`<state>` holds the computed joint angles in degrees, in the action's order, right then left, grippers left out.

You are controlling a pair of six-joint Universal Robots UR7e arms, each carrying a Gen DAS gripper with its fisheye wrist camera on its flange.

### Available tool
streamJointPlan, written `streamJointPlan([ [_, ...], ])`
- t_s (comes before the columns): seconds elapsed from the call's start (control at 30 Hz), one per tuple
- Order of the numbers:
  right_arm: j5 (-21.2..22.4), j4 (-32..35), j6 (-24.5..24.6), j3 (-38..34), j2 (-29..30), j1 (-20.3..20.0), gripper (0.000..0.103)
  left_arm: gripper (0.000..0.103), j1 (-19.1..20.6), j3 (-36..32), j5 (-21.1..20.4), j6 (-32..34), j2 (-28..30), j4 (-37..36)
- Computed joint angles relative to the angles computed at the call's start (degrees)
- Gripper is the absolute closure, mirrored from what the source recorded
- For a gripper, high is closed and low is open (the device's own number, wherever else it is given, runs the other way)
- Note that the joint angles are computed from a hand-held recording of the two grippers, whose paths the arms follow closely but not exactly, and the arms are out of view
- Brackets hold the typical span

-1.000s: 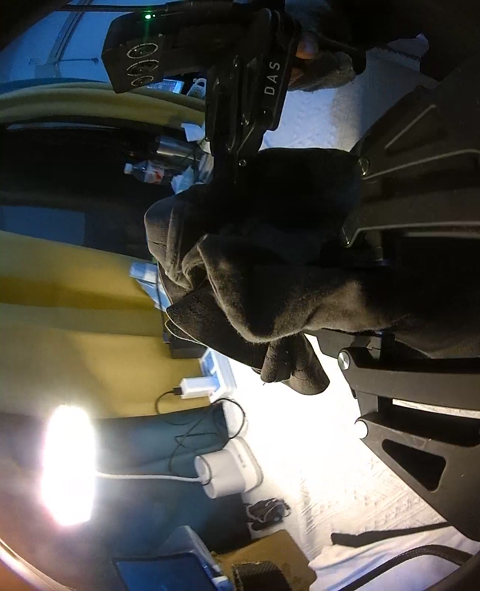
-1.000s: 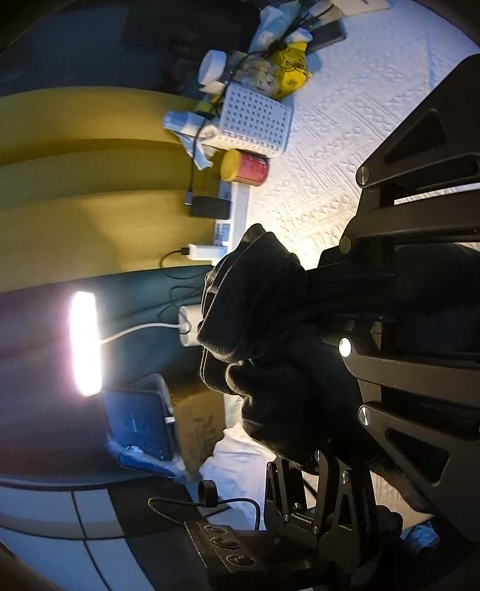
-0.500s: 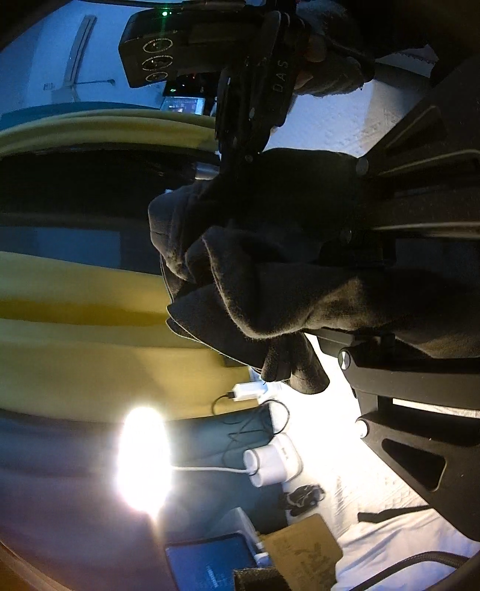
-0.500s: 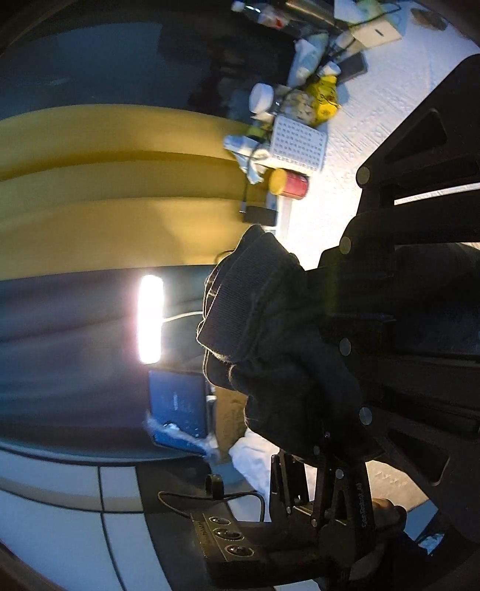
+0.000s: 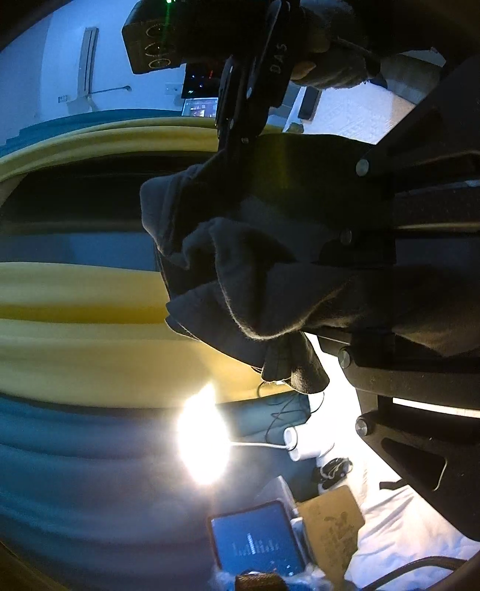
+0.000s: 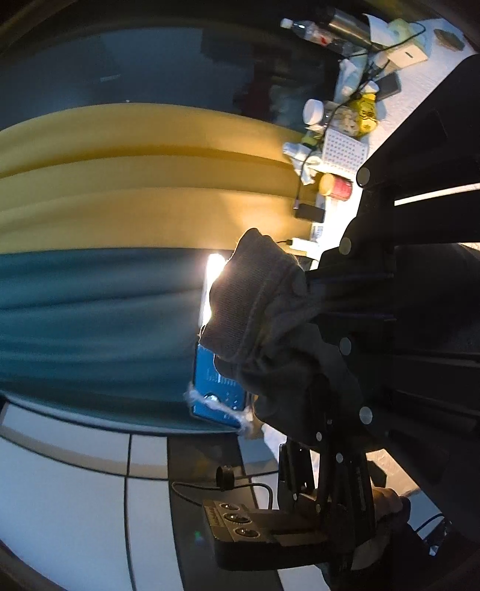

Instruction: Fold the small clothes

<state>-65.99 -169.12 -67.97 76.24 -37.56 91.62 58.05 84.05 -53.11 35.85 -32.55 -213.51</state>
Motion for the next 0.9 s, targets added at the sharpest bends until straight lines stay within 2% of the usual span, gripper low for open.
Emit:
streamJointPlan([
  [0.43, 5.51, -2.57, -1.85, 5.08, -2.83, 1.42, 0.09, 0.084, -2.13, 4.9, 1.13, 6.36, -2.67, -10.29],
  [0.9, 8.95, -0.41, -5.41, 10.65, -4.95, 3.45, 0.09, 0.084, -2.89, 13.14, 5.37, 10.8, -8.04, -19.49],
])
